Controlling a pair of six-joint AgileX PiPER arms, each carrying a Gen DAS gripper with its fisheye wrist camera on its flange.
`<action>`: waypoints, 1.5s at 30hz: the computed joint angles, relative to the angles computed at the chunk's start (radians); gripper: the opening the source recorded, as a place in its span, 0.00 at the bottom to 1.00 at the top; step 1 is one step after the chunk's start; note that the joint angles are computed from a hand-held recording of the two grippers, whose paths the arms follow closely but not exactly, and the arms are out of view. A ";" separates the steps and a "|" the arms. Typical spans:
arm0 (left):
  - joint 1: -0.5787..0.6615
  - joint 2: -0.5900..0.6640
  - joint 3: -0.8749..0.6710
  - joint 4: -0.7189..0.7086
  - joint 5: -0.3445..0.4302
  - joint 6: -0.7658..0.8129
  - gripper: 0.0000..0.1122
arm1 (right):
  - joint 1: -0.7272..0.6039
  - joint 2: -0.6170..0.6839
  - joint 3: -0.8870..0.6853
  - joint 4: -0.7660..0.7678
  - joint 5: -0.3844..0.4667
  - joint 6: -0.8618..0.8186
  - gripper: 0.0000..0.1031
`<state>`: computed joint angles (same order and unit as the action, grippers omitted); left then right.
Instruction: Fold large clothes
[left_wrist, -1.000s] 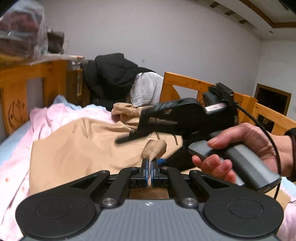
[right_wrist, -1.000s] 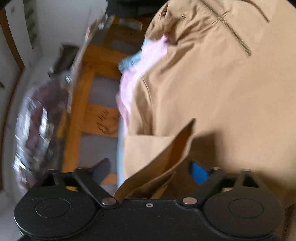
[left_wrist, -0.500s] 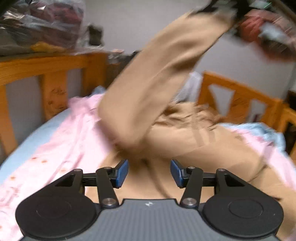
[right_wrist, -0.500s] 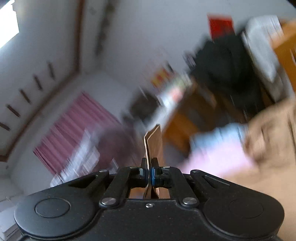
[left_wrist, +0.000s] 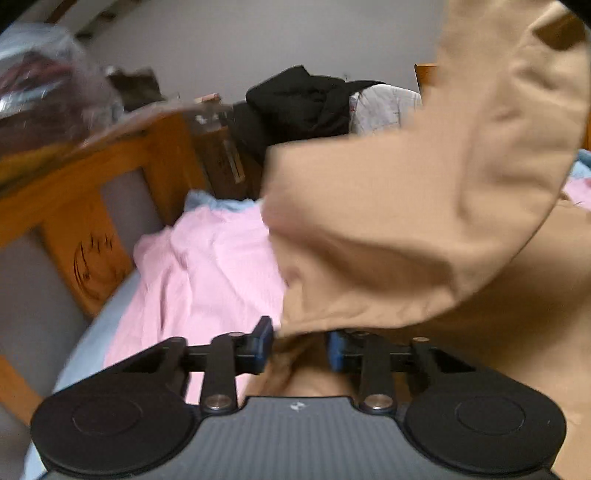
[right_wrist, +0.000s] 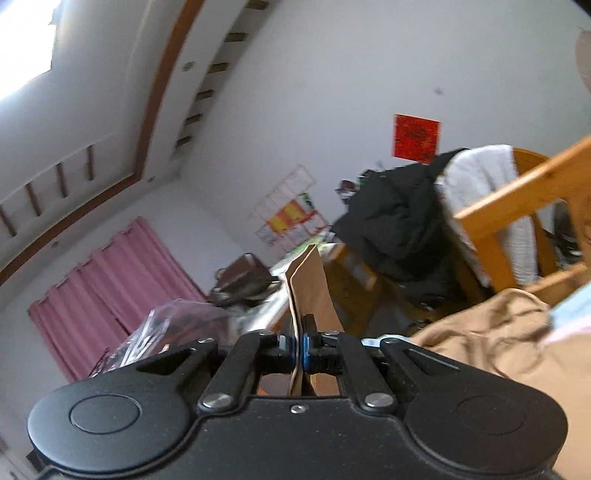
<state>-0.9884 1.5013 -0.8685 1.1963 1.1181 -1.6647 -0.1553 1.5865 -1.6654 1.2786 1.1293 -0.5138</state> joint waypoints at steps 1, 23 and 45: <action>0.012 0.001 0.000 0.016 -0.008 -0.005 0.18 | -0.021 -0.009 0.025 0.011 0.005 -0.025 0.03; 0.038 -0.250 0.118 -0.201 -0.156 0.160 0.45 | -0.201 -0.211 0.906 -0.059 -0.314 -0.869 0.03; 0.025 -0.050 -0.063 -0.217 0.047 0.108 0.89 | 0.058 -0.375 1.076 -0.091 -0.752 -1.102 0.89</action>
